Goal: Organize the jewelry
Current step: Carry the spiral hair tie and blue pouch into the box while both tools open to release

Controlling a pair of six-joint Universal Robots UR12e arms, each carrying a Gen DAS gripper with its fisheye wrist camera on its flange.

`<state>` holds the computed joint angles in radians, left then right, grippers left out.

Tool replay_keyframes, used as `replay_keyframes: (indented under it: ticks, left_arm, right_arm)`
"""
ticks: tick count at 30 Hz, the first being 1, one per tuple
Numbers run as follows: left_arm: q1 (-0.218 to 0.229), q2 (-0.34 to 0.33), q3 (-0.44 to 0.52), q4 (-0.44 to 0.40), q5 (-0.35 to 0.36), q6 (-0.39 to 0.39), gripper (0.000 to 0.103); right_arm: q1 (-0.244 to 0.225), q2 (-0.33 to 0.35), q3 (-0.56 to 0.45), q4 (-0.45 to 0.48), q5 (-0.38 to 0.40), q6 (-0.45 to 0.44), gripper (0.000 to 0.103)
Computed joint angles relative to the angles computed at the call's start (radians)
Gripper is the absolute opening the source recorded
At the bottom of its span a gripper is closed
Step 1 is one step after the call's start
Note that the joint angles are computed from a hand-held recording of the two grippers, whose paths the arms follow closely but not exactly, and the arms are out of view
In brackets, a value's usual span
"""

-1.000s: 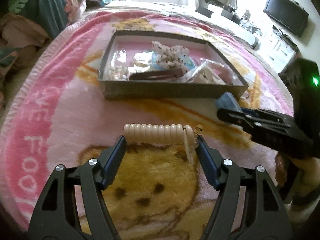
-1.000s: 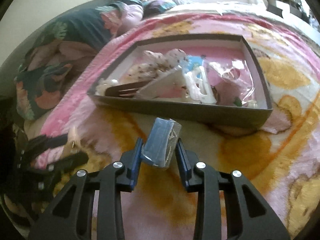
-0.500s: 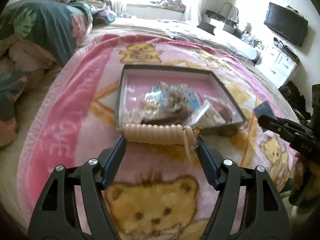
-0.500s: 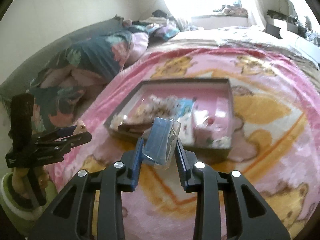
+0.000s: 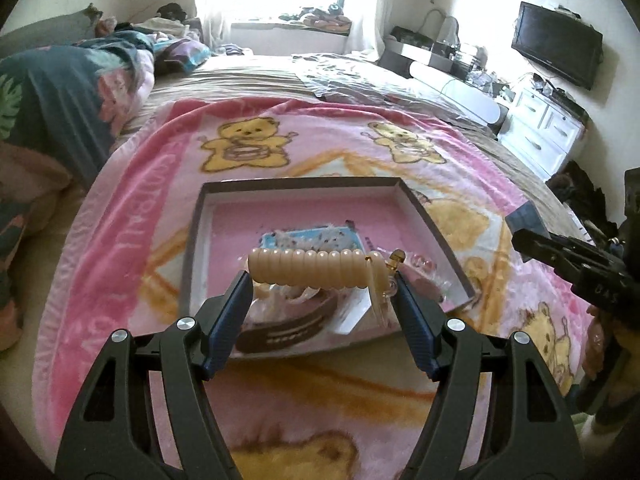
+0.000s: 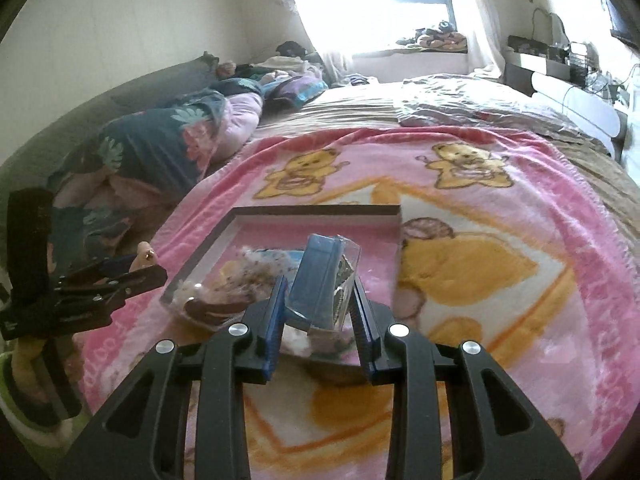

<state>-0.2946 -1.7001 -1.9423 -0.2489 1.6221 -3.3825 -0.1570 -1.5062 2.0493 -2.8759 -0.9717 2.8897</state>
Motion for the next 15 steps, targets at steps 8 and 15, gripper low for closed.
replay_keyframes:
  ticks: [8, 15]
  left_arm:
    - [-0.001, -0.057, 0.046, -0.031, -0.010, 0.005, 0.063]
    - [0.006, -0.090, 0.059, -0.052, -0.016, -0.004, 0.063]
  right_arm:
    - [0.016, 0.039, -0.028, 0.024, -0.031, -0.030, 0.029]
    - [0.045, 0.067, -0.037, 0.073, -0.083, -0.083, 0.029]
